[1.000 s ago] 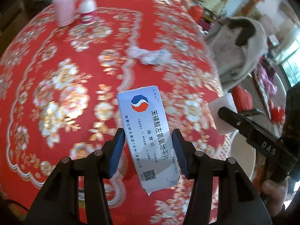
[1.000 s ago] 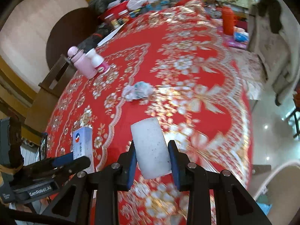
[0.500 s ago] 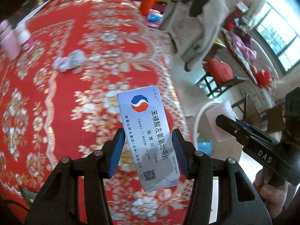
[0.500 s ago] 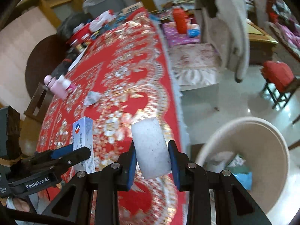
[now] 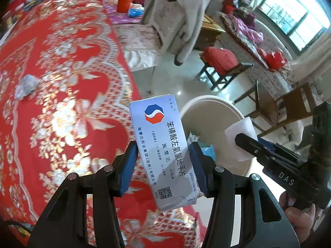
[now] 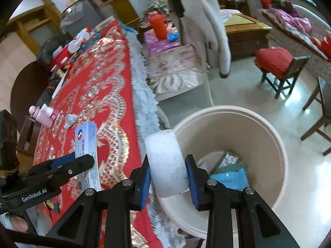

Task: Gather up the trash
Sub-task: 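Carry the medicine box and foam block over the beige bin with both tools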

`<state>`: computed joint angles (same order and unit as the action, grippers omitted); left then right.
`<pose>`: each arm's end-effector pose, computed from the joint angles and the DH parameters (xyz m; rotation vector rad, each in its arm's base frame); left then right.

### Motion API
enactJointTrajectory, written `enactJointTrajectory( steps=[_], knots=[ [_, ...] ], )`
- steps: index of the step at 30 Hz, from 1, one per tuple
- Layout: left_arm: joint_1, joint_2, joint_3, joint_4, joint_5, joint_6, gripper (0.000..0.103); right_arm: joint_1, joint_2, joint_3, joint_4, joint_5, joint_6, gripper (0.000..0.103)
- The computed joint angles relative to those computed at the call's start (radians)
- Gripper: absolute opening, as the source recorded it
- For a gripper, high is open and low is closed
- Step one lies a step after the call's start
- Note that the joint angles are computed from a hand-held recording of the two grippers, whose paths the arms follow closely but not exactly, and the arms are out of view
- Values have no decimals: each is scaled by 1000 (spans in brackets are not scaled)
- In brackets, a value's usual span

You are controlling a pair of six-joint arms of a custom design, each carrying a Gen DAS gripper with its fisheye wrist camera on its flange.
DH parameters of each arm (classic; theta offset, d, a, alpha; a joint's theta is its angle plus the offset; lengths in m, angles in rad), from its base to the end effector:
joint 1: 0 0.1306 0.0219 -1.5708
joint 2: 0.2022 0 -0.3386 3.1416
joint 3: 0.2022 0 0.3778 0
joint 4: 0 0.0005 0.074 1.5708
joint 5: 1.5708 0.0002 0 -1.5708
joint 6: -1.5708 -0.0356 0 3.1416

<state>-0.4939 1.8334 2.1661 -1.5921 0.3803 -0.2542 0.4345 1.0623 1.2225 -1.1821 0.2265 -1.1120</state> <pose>0.4895 -0.2791 0.4547 1.1099 2.5943 -0.5919 0.3204 0.1393 0.4209 0.9350 2.4051 0.2973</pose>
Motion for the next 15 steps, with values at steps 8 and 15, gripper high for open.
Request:
enactJointTrajectory(
  steps=[8,15],
  knots=[
    [-63,9,-10,0,-7,-8,50,-10,-78,-71,-40,15,-56,31],
    [-102,22,-12,-1,-9,-9,50,-21,-135,-121,-64,19,-95,31]
  ],
)
